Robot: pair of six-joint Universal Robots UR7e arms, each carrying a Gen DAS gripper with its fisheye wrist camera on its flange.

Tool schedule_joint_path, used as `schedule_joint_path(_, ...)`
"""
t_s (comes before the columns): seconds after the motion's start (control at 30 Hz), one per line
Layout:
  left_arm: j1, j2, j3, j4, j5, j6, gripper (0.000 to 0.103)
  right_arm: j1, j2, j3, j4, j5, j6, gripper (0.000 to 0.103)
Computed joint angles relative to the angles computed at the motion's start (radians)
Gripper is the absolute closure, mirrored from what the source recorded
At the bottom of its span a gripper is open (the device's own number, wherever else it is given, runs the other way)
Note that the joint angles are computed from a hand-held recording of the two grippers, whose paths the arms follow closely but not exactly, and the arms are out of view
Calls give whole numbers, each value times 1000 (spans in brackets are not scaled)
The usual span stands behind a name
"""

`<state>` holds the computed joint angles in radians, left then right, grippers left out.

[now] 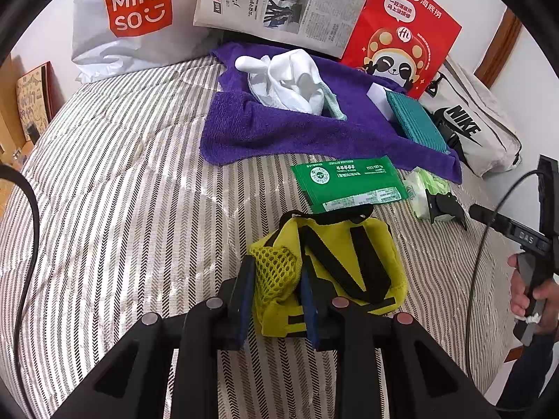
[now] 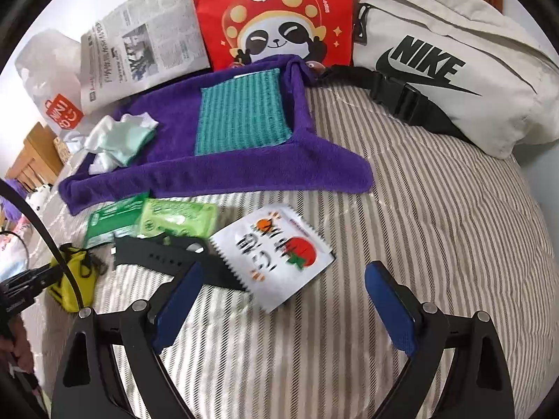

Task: Organize soft objects
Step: 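Grasp the white tomato-print snack packet with the right gripper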

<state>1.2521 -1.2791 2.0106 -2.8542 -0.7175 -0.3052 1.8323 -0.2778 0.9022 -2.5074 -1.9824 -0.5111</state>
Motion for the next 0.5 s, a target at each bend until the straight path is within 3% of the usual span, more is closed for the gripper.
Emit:
schedule_joint_path(0.2, 3, -2, -8, 21, -7, 2, 79, -3, 55, -86, 30, 0, -22, 10)
schedule_joint_path(0.3, 3, -2, -9, 25, -7, 6, 78, 2, 92, -133, 19, -50, -58, 11)
schedule_joint_path(0.37, 3, -1, -9, 24, -6, 12, 78, 4, 99, -143, 27, -63, -92, 20)
schedule_joint_path(0.5, 3, -1, -12, 31, -7, 19, 77, 0, 76, -113, 45, -64, -128, 22)
